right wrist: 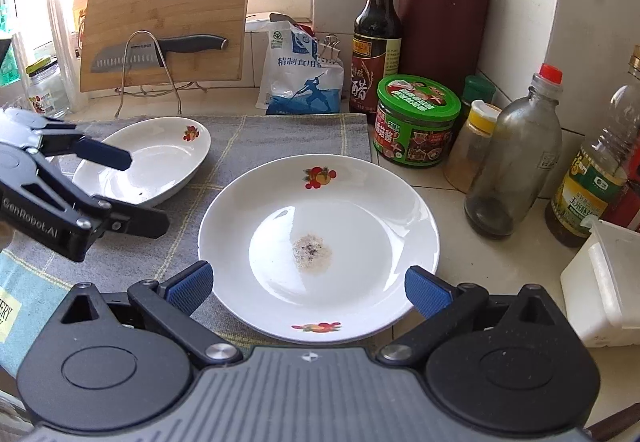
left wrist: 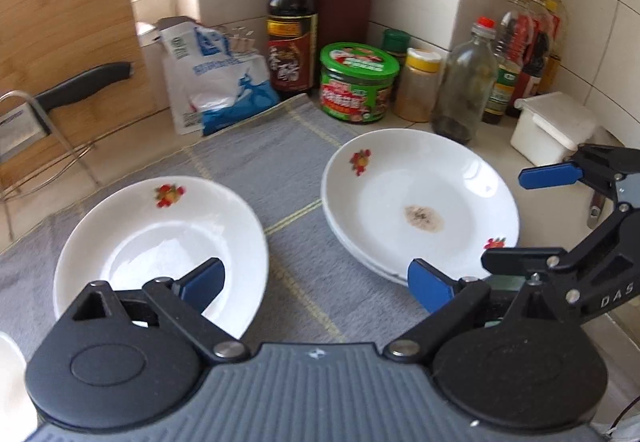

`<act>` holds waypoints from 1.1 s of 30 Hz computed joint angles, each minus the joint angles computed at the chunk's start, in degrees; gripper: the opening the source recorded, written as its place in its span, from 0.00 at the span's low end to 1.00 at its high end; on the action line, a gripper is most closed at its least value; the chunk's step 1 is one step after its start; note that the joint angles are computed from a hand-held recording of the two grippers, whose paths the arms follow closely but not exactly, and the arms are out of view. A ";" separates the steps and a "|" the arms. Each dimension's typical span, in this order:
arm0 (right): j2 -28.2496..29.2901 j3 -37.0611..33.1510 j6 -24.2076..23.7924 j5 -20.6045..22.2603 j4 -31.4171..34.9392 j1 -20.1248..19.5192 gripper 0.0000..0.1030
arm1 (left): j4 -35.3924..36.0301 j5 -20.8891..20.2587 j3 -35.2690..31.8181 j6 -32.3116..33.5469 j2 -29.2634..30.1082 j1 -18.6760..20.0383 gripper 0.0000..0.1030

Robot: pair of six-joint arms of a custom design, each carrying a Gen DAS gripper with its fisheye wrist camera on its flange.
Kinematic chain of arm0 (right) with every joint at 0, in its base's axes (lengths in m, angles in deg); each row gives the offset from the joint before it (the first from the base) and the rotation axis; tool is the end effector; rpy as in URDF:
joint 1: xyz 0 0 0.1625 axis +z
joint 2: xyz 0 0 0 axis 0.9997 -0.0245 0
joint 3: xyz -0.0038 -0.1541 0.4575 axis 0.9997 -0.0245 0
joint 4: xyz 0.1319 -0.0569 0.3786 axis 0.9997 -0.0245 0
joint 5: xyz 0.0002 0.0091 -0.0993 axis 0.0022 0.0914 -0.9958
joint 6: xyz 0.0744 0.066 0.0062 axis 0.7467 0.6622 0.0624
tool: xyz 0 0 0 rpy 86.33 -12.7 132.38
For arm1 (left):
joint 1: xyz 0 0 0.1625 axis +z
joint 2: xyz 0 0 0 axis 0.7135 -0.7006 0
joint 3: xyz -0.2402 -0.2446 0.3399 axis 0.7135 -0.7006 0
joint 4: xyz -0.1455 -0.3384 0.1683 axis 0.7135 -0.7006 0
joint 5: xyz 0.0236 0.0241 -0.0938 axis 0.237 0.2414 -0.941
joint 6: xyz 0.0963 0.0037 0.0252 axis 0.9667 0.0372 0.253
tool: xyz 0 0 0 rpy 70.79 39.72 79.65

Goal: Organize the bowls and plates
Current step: 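Open the left gripper and withdraw it from the plate stack, then move the right gripper to the white floral plate on the towel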

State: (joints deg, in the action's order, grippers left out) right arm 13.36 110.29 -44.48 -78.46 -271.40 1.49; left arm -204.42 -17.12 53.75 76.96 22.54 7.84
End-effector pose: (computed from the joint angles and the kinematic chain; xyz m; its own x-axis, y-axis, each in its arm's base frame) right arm 0.0821 -0.6691 0.3450 -0.6929 -0.0176 0.7208 -0.4970 0.7359 -0.4598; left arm -0.3463 -0.7581 -0.0034 -0.5343 0.6937 -0.4830 0.8298 0.5395 -0.1431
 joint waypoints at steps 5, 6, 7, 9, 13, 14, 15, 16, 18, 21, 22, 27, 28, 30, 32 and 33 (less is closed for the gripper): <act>1.73 -2.82 0.23 1.06 3.48 0.95 1.00 | -10.24 7.36 7.12 -1.17 -2.06 0.47 0.96; 2.10 -3.43 0.25 1.52 4.24 1.06 1.00 | -10.88 8.72 7.95 -2.07 -2.36 0.70 0.96; 2.41 -3.99 0.19 2.01 5.01 1.14 1.00 | -11.23 9.35 8.57 -2.85 -2.59 1.02 0.96; 3.27 -5.47 -0.16 3.19 6.88 1.38 1.00 | -11.73 10.62 9.30 -4.06 -2.74 1.59 0.97; 4.89 -8.35 -0.97 5.21 10.56 1.84 1.00 | -11.78 12.20 9.75 -7.02 -2.42 2.81 0.97; 5.27 -9.08 -1.11 5.79 11.72 1.89 1.00 | -11.93 12.22 9.69 -7.45 -2.29 3.07 0.97; 5.64 -9.81 -1.13 6.21 12.83 1.93 1.00 | -12.26 12.16 9.51 -7.65 -2.09 3.23 0.97; 6.06 -10.55 -1.18 6.55 13.80 1.97 1.00 | -12.65 12.38 9.38 -8.01 -1.86 3.37 0.97; 6.76 -12.00 -1.26 7.55 16.17 1.92 1.00 | -14.07 12.31 9.05 -7.46 -1.31 3.52 0.97; 7.86 -14.55 -2.32 8.46 20.34 1.79 1.00 | -13.76 12.47 7.74 -6.60 -0.57 3.57 0.99; 8.31 -15.64 -3.09 8.64 21.98 1.76 1.00 | -13.59 12.48 7.36 -6.12 -0.37 3.60 0.99; 10.97 -22.34 -8.69 8.42 31.29 1.79 1.00 | -13.36 12.62 6.32 -5.89 0.13 3.62 1.00; 11.59 -23.82 -9.67 8.27 33.00 1.81 1.00 | -13.16 12.51 6.05 -5.82 0.19 3.69 1.00; 12.99 -27.39 -10.92 8.67 37.09 1.63 1.00 | -13.61 12.35 5.69 -5.54 0.42 3.83 1.00; 14.50 -30.87 -10.66 9.11 40.50 1.28 1.00 | -14.18 12.34 5.59 -5.38 0.58 3.85 1.00; 15.69 -33.37 -10.02 9.00 42.71 1.12 1.00 | -14.56 12.31 5.67 -5.21 0.61 3.86 1.00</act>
